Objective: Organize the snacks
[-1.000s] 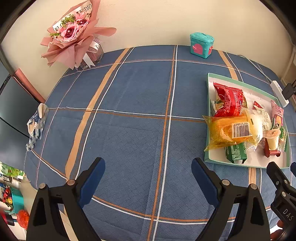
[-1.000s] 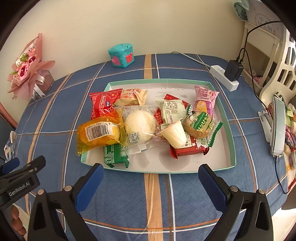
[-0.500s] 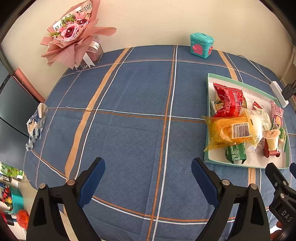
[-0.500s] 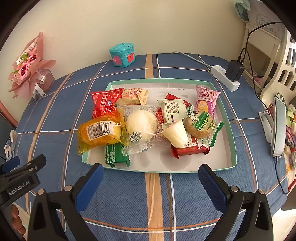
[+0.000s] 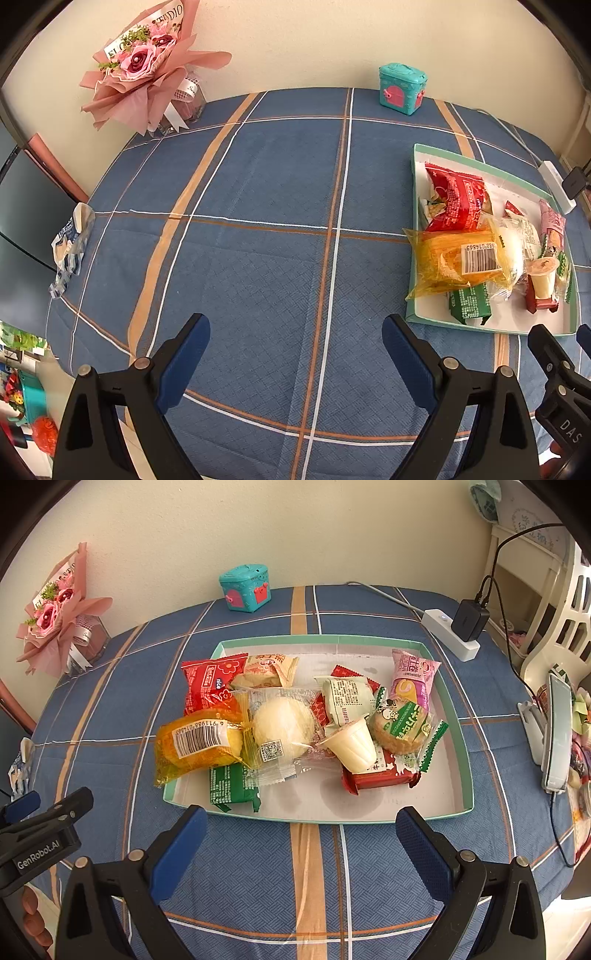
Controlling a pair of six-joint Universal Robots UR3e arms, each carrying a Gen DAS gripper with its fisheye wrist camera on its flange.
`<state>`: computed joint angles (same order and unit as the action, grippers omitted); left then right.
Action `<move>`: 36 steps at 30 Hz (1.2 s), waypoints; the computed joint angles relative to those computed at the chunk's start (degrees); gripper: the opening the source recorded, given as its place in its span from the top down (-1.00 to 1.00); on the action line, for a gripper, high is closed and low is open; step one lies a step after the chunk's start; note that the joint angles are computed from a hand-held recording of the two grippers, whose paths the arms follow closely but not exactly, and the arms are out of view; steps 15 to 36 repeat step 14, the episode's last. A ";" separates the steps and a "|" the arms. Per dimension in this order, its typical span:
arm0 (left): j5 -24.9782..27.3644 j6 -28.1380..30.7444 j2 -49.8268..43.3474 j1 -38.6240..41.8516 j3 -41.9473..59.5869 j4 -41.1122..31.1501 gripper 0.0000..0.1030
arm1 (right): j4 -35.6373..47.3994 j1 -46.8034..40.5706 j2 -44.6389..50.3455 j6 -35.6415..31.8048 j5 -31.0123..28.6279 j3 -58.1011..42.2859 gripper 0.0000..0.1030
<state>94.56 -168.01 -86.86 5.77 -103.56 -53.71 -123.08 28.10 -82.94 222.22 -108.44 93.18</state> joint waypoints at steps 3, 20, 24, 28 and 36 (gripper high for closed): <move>1.43 -0.42 -0.38 -0.70 0.14 0.28 -0.84 | -0.14 0.04 0.17 0.00 0.07 0.00 -1.00; 1.90 0.13 0.22 -0.67 -0.50 1.21 -0.84 | -0.64 -0.25 -0.25 -0.61 0.46 0.90 -1.00; 1.90 0.13 0.22 -0.67 -0.50 1.21 -0.84 | -0.64 -0.25 -0.25 -0.61 0.46 0.90 -1.00; 1.90 0.13 0.22 -0.67 -0.50 1.21 -0.84 | -0.64 -0.25 -0.25 -0.61 0.46 0.90 -1.00; 1.90 0.13 0.22 -0.67 -0.50 1.21 -0.84 | -0.64 -0.25 -0.25 -0.61 0.46 0.90 -1.00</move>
